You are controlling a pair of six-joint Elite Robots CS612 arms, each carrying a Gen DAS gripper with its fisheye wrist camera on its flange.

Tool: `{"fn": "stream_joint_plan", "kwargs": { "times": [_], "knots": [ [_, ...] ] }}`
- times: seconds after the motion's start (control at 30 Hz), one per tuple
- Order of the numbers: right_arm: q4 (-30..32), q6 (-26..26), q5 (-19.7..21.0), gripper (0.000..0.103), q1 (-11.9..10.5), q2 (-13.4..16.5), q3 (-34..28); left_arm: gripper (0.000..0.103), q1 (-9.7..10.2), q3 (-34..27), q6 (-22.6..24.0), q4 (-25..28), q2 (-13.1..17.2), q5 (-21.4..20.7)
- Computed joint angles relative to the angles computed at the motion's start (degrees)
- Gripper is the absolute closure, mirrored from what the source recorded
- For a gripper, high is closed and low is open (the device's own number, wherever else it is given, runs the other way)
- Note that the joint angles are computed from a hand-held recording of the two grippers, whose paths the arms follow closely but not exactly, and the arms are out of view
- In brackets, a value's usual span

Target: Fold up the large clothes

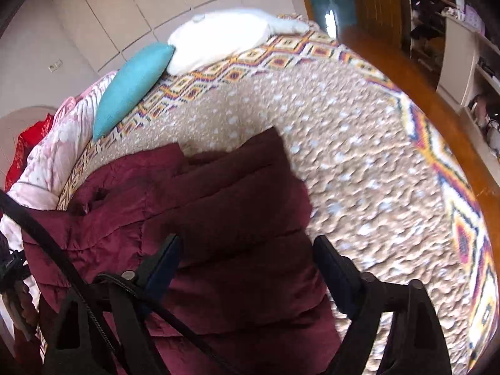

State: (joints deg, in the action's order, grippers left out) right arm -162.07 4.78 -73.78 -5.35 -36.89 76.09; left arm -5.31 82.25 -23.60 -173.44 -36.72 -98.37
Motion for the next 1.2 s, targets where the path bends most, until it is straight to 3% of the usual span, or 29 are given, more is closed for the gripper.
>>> {"fn": "stream_joint_plan", "kwargs": {
  "times": [0.03,0.1,0.23,0.4,0.67,0.77,0.93,1.2],
  "knots": [
    [-1.66,-0.98,-1.81,0.055,0.45,-0.38,0.63,0.073,-0.43,0.85,0.41,-0.41,-0.69,2.2],
    [-3.6,-1.58,-2.23,0.071,0.57,-1.23,1.55,0.077,-0.72,1.65,1.56,-1.44,-1.53,4.92],
    [-8.68,-0.55,-3.15,0.079,0.47,-2.64,1.98,0.078,-0.29,1.37,-0.26,-4.2,-2.78,5.96],
    [-9.61,1.65,-6.46,0.08,1.14,-1.7,-2.69,0.078,-0.75,-3.46,0.37,-2.13,-2.33,10.98],
    [0.42,2.7,-12.13,0.08,2.76,6.2,-16.35,0.077,-2.16,-15.23,2.15,7.7,4.96,19.1],
    [4.64,3.72,-12.43,0.079,2.7,9.74,-20.58,0.074,-1.71,-18.71,0.88,10.92,8.31,18.36],
    [8.26,5.85,-9.33,0.072,2.3,14.0,-24.84,0.07,-0.84,-22.78,-1.22,14.37,12.5,16.31],
    [11.4,6.51,-8.96,0.057,2.47,17.43,-30.06,0.068,-0.38,-25.99,-3.76,15.7,14.96,15.02]
  ]
}}
